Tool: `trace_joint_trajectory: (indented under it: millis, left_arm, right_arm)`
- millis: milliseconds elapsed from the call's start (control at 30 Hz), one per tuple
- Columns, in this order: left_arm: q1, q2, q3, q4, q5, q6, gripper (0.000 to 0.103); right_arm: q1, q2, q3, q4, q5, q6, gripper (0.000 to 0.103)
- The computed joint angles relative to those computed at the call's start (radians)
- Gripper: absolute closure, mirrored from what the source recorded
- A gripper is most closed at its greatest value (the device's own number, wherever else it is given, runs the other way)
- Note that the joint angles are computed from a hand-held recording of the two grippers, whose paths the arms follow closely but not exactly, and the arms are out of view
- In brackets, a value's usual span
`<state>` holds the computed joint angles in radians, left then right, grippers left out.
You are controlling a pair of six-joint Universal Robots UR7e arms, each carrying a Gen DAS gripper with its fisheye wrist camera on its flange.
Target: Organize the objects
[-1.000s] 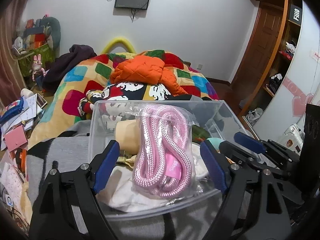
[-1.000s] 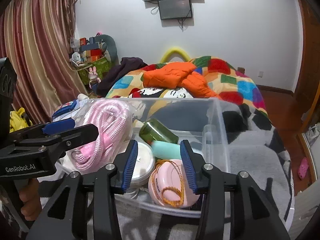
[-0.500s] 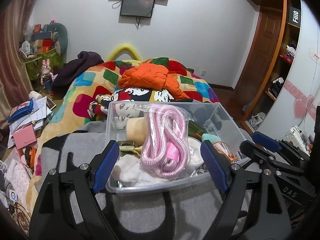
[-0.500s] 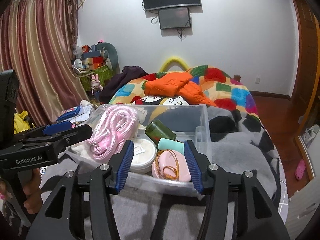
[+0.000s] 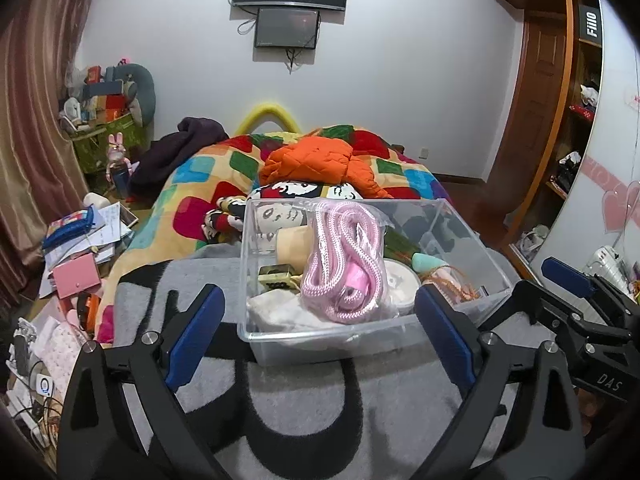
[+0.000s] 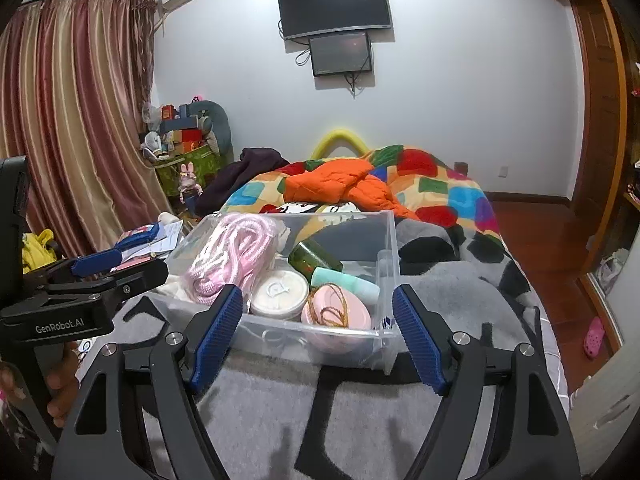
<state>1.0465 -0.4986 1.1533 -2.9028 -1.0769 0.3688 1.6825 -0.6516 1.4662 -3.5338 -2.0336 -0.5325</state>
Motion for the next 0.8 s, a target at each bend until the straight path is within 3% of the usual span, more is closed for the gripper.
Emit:
trace_joint_trajectory:
  millis: [800]
  left_arm:
    - [-0.001, -0.018, 0.055, -0.005, 0.021, -0.023, 0.006]
  right_arm:
    - [-0.001, -0.001, 0.041, -0.036, -0.013, -0.005, 0.028]
